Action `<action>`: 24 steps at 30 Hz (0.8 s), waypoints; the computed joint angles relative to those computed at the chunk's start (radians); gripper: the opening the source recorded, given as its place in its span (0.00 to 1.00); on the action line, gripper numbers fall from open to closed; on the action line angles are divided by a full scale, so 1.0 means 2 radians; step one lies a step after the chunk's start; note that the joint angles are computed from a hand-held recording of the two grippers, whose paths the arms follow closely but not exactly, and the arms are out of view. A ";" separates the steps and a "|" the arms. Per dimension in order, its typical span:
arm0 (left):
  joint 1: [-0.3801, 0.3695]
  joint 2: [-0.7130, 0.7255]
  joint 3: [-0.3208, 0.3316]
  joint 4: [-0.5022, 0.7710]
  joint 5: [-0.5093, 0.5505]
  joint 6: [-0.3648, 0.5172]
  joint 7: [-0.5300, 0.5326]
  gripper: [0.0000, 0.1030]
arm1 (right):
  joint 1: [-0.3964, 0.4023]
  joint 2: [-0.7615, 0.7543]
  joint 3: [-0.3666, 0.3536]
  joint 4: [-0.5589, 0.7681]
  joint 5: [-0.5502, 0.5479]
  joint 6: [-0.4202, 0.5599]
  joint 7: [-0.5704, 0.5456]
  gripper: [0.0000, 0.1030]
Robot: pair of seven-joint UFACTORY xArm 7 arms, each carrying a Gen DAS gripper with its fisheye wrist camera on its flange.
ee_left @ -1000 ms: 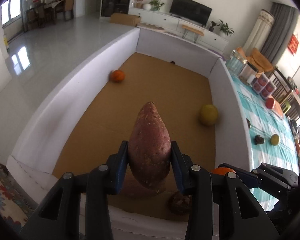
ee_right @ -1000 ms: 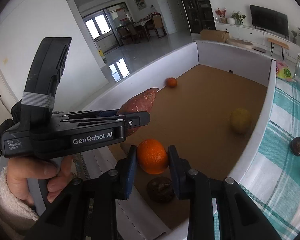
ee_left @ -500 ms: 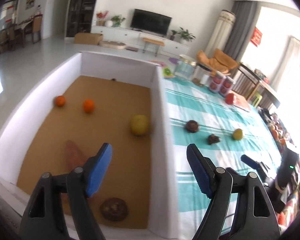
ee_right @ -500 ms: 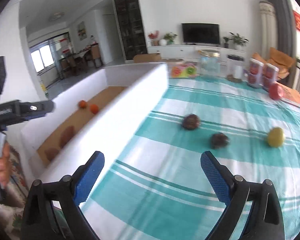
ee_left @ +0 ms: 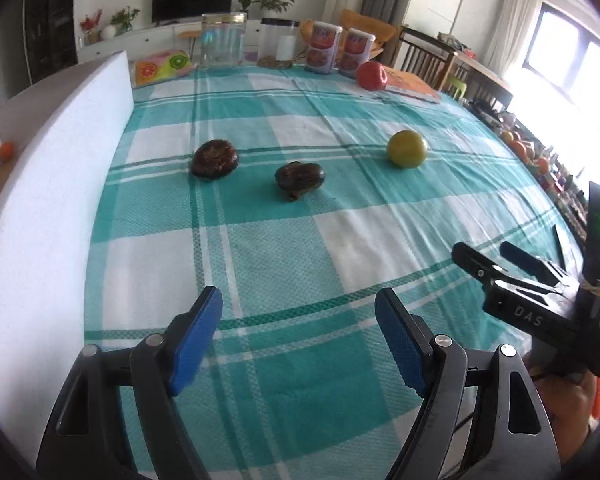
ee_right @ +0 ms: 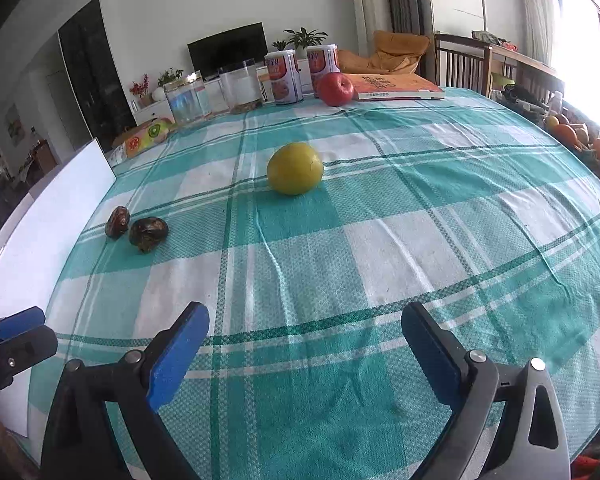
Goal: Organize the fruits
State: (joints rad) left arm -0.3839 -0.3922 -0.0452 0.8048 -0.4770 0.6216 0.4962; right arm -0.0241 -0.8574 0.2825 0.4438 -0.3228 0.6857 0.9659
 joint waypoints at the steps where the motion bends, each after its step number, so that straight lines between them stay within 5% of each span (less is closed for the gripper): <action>1: 0.005 0.009 -0.006 -0.001 0.009 -0.009 -0.006 0.78 | 0.002 0.004 0.000 0.000 0.001 0.003 -0.002 0.94; 11: 0.006 0.029 -0.023 -0.036 0.062 -0.098 -0.019 0.80 | 0.003 0.013 -0.014 -0.004 0.015 0.018 0.011 0.94; 24: -0.004 0.039 -0.015 -0.026 0.068 -0.092 -0.019 0.88 | 0.008 0.024 -0.018 0.002 0.017 0.020 0.002 1.00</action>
State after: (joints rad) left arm -0.3922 -0.3139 -0.0761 0.7524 -0.3409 0.4366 0.4576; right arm -0.0076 -0.8103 0.2467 0.4475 -0.2895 0.7266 0.9709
